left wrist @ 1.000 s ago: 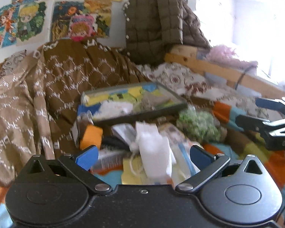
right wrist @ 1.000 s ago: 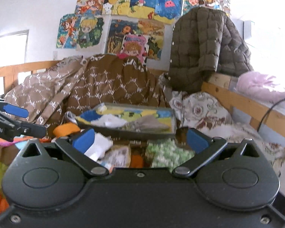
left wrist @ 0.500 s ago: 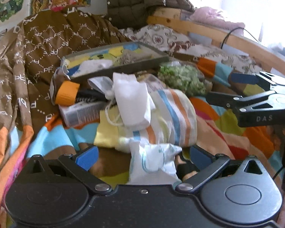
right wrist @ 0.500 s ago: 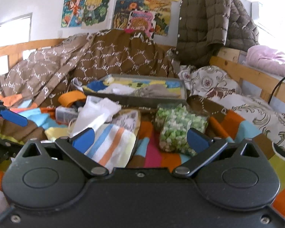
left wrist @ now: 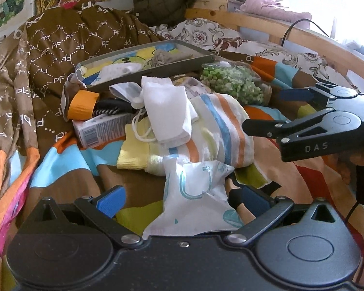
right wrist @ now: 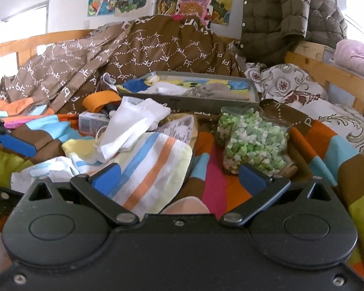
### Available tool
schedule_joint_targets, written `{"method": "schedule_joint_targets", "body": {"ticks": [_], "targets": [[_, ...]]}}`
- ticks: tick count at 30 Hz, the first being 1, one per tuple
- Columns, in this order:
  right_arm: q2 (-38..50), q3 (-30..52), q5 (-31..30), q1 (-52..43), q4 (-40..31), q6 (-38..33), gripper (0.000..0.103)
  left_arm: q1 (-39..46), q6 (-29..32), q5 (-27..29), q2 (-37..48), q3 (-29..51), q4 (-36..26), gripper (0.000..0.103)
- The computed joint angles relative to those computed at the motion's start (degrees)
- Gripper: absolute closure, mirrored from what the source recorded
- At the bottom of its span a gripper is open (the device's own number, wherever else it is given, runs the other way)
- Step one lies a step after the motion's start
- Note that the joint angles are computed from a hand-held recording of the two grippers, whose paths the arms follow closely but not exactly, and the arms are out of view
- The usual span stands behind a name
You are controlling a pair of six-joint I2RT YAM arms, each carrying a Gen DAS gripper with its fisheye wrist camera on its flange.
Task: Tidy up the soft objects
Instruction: 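Grasp the white printed plastic bag with the left tool while the right tool grasps the striped towel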
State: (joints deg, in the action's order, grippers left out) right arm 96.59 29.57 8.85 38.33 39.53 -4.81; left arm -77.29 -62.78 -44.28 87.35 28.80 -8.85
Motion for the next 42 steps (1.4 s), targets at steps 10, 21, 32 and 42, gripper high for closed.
{"method": "schedule_joint_targets", "body": {"ticks": [10, 21, 32, 42], "targets": [[5.3, 2.6, 1.4, 1.3, 2.2, -0.4, 0.001, 0.3, -0.7, 0.5, 0.0, 0.0, -1.1, 0.001], [10.7, 4.9, -0.5, 1.1, 7.2, -3.5, 0.001, 1.3, 2.6, 3.1, -1.9, -2.1, 2.0, 0.020], [13.8, 8.5, -5.2, -0.2, 5.2, -6.6, 0.026, 1.5, 6.0, 4.4, -2.5, -2.6, 4.4, 0.040], [13.7, 9.7, -8.4, -1.8, 1.2, -7.8, 0.049, 1.6, 4.9, 4.7, -3.1, -2.4, 3.3, 0.045]]}}
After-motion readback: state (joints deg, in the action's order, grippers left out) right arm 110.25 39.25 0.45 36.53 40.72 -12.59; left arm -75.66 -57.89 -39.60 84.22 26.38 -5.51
